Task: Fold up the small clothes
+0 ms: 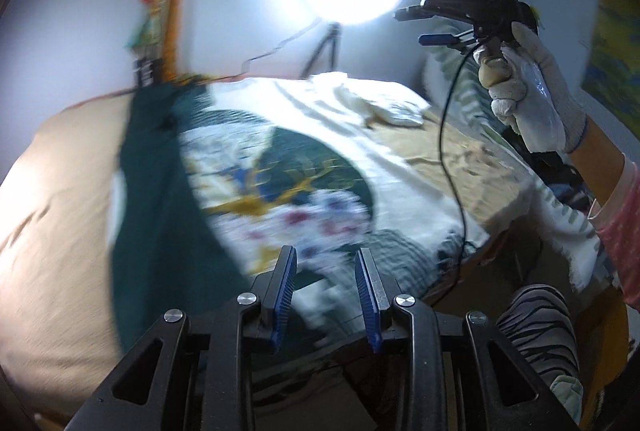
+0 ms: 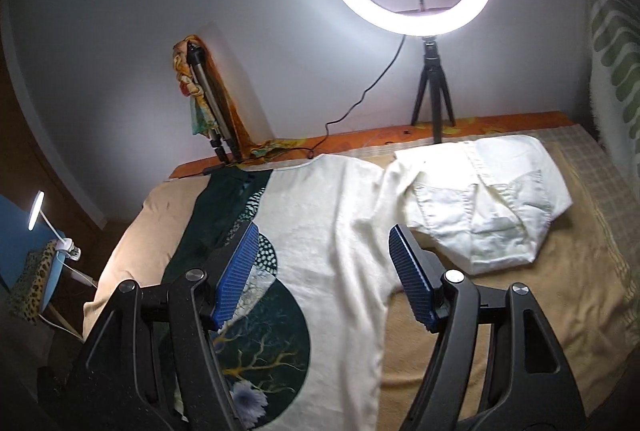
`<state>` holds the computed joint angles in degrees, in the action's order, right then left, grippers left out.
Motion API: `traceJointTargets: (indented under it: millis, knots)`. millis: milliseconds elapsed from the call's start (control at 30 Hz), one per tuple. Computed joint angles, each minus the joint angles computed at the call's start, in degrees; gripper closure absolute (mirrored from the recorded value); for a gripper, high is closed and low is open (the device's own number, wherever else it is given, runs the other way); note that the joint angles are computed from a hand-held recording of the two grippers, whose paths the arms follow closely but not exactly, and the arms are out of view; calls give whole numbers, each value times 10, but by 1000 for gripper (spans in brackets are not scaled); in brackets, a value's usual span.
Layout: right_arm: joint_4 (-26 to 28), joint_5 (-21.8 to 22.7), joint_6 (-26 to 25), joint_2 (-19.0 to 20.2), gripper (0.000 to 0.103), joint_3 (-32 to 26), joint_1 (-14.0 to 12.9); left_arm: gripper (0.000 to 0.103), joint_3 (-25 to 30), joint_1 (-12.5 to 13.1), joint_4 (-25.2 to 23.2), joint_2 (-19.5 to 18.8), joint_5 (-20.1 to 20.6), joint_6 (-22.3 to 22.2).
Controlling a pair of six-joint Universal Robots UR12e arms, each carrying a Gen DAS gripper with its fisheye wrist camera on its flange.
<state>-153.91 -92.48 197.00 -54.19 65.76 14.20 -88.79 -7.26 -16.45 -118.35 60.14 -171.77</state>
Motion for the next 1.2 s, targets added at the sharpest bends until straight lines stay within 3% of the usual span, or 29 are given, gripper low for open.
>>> traceJointTargets:
  millis: [267,467,633,733,867,933,967,1033,1200]
  knots:
    - [-32,-26,31,-66,32,114,-30,72,38,-53,-22,-28,-19,65]
    - [-45,-38,62,-95,32,172,-57,70,63,-83,-47,-48,-2,110]
    - [-53,-23,91,-102,32,192,-74,47,84,-103,-56,-63,23,133]
    - [-55,-3,96,-96,32,191,-81,40,93,-110,-69,-68,35,142]
    - [-51,28,97,-78,32,175,-84,40,104,-119,-79,-75,52,147]
    - [-44,54,95,-65,32,161,-86,58,110,-122,-81,-80,65,144]
    - [-40,62,93,-58,32,152,-86,62,111,-122,-77,-81,67,140]
    - [-33,79,90,-42,32,133,-86,84,118,-119,-80,-85,57,130]
    - [-1,132,90,3,32,75,-88,100,129,-101,-95,-88,-3,79]
